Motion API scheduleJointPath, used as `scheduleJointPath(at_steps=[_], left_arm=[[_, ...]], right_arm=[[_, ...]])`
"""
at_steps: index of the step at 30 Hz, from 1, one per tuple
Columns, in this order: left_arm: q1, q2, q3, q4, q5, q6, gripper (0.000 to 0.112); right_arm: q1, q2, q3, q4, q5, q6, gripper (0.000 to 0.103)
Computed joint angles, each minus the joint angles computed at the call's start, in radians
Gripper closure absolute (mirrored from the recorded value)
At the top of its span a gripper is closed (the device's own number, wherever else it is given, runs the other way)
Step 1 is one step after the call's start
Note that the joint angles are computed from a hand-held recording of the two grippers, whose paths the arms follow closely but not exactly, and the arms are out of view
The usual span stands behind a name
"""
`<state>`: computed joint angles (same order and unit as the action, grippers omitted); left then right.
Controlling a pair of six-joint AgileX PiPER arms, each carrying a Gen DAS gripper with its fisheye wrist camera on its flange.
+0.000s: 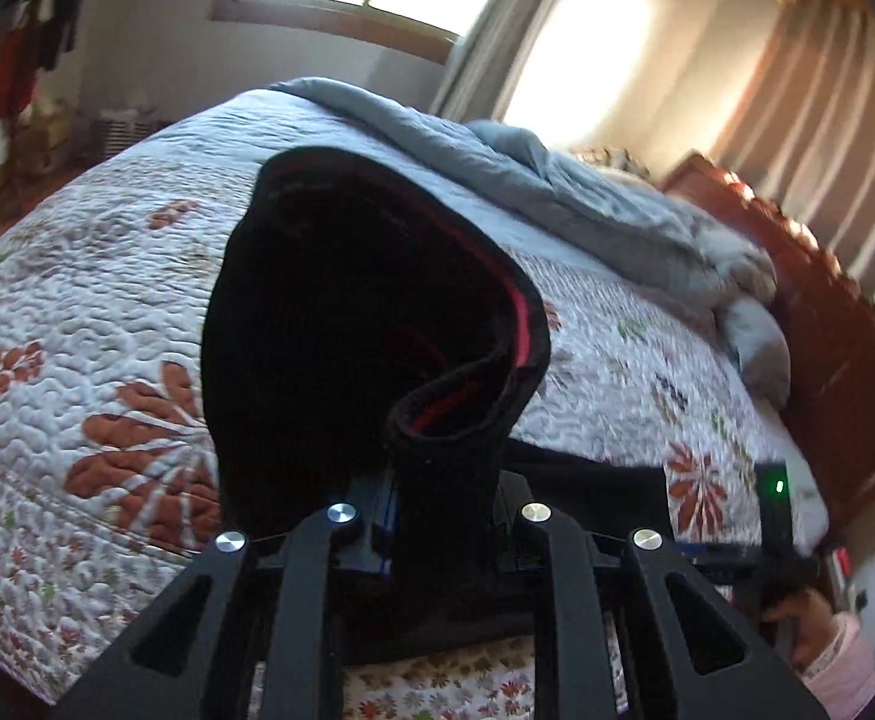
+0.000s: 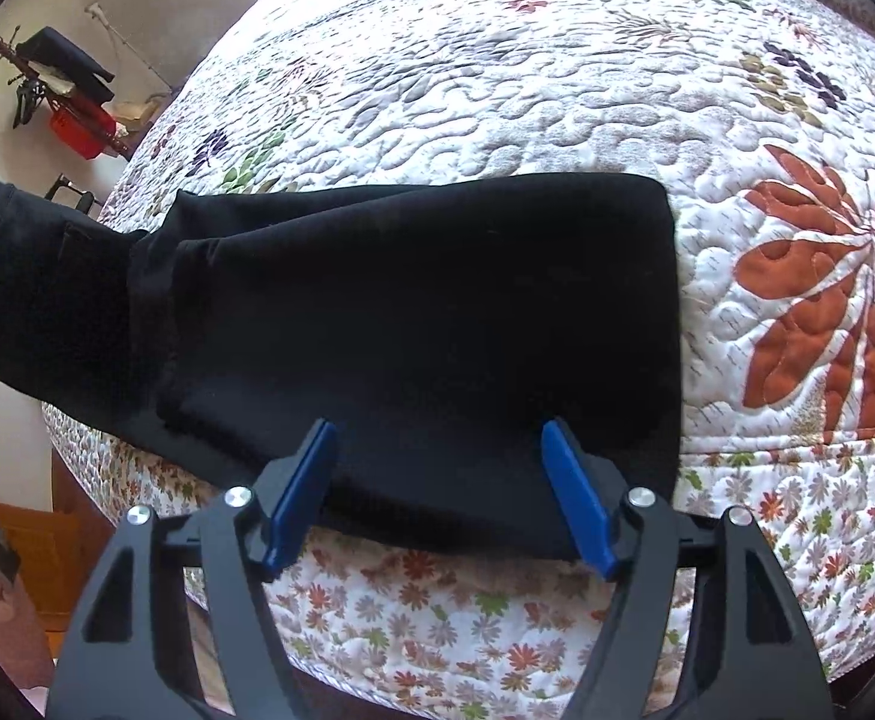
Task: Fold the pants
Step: 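Grasp the waistband end of the black sweatpants with the left gripper and lift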
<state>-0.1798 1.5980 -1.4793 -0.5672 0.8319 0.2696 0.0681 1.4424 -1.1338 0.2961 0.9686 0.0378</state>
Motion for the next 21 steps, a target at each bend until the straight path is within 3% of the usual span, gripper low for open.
scheduleJointPath(at_steps=[8, 12, 15, 18, 21], left_arm=[[-0.199, 0.102, -0.016, 0.125, 0.011, -0.063, 0.082], [-0.252, 0.164, -0.027, 0.123, 0.060, -0.060, 0.062], [-0.240, 0.165, -0.025, 0.023, 0.139, 0.008, 0.053], [-0.145, 0.109, -0.002, -0.175, 0.220, 0.124, 0.043], [-0.067, 0.040, 0.008, -0.143, 0.171, 0.122, 0.037]], right_arm=[[-0.043, -0.010, 0.020, 0.025, -0.003, -0.028, 0.033], [-0.039, -0.007, 0.024, 0.017, -0.011, -0.030, 0.032], [-0.046, -0.007, 0.029, 0.028, -0.013, -0.044, 0.031], [-0.049, -0.006, 0.025, 0.031, -0.006, -0.049, 0.031], [-0.041, -0.011, 0.004, 0.018, 0.017, -0.033, 0.031]])
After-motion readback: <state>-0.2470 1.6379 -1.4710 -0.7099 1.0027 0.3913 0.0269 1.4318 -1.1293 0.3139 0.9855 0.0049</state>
